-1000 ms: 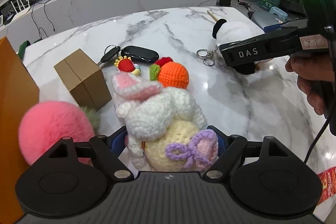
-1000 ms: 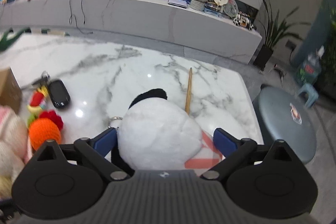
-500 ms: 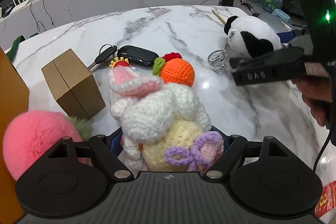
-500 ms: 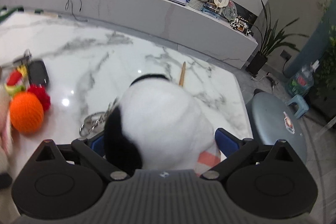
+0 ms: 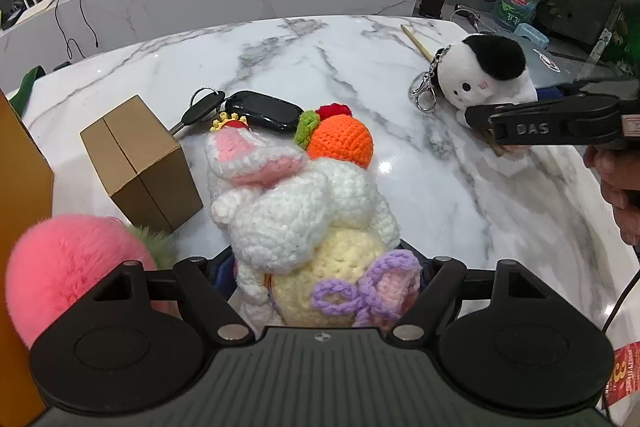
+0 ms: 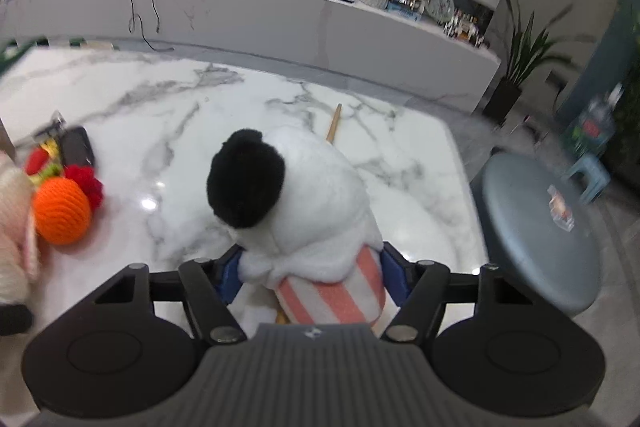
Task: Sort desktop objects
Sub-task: 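Lift and carry both plush toys toward the orange box with both tools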
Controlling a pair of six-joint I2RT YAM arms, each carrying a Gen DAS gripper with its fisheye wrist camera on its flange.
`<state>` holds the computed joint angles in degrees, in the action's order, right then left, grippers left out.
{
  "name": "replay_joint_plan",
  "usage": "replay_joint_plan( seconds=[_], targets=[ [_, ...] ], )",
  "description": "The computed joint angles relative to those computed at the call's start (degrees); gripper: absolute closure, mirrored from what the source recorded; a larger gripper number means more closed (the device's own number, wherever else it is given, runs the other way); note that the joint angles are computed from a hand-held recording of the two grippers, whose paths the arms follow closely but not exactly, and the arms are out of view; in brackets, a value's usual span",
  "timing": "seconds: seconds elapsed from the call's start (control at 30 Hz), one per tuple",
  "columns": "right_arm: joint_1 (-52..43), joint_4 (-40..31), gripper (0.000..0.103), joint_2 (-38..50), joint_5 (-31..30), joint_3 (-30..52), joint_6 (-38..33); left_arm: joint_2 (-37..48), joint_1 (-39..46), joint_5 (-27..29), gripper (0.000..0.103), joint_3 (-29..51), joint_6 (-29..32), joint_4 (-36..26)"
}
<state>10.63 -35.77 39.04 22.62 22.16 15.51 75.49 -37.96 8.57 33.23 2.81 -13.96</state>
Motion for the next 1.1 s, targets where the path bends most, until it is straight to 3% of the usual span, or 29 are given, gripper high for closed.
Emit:
replay_joint_plan(
  seconds=[0.17, 0.47, 0.7, 1.1],
  targets=[
    [-4.36, -3.31, 0.035, -4.60, -5.90, -0.19, 0.74, -0.46, 1.42, 2.28, 0.017, 0.07, 0.37, -1.00],
    [-3.01, -6.51, 0.035, -6.63, -5.52, 0.54, 1.47, -1.11, 4.95, 7.30, 0.022, 0.29, -0.50, -2.59],
    [-3.63, -8.34, 0.035, -8.20, -6.13, 1.52, 1.11, -5.05, 5.34, 7.85, 0.022, -0.24, 0.12, -3.45],
    [6.78, -14.17, 0.035, -8.80, 0.49, 6.09, 8.65, -13.35, 6.46, 9.97, 0.022, 0.92, 1.28, -9.98]
  ],
)
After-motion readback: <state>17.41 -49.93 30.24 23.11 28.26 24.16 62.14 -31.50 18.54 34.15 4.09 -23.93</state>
